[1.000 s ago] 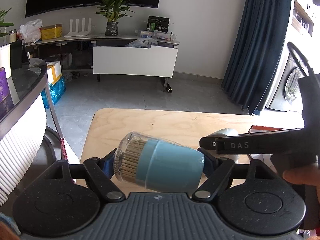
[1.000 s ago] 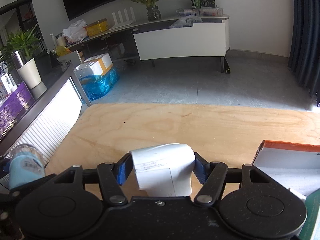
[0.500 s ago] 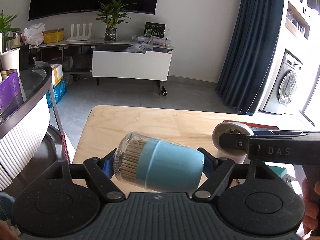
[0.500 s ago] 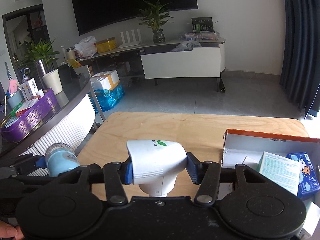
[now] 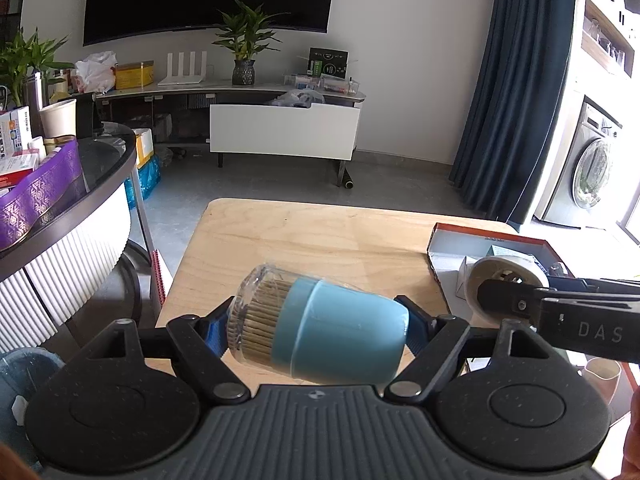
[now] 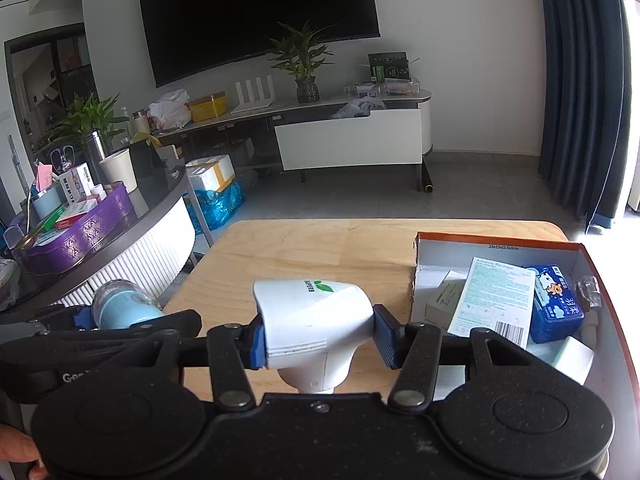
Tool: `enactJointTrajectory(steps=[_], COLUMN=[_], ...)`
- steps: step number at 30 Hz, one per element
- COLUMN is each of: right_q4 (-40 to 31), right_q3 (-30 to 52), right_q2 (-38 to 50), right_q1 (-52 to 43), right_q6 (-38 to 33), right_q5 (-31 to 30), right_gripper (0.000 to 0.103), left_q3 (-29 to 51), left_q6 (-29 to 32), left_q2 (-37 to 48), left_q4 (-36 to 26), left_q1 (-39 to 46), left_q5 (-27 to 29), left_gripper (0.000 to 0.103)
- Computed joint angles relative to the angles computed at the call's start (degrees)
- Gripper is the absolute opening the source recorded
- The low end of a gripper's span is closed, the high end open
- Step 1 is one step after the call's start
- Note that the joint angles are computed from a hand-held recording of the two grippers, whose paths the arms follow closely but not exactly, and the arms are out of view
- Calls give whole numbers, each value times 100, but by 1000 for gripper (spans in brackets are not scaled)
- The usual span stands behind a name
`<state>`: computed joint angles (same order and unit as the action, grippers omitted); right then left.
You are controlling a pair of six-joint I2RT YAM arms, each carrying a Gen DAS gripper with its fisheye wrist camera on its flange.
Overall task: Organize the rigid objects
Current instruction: 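Carry toothpick container in left tool and white adapter in right tool over lid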
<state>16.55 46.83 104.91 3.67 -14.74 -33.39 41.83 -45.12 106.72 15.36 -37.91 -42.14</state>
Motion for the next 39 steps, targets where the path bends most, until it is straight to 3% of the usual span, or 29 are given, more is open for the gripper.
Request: enactJointTrajectory(steps=[21, 39], right_q4=[92, -188], right_q3=[-952, -1001], right_q2=[-780, -976], right_q1=[-1128, -2280], right_q6=[-506, -776], right_q5=[-682, -1309], right_gripper=[63, 63], left_q3=[563, 963], left_q6=[-655, -441], left_q2=[345, 631], left_q4=[-579, -527], left_q1=[-899, -1270], left_q5=[-442, -475], left_gripper=[82, 82])
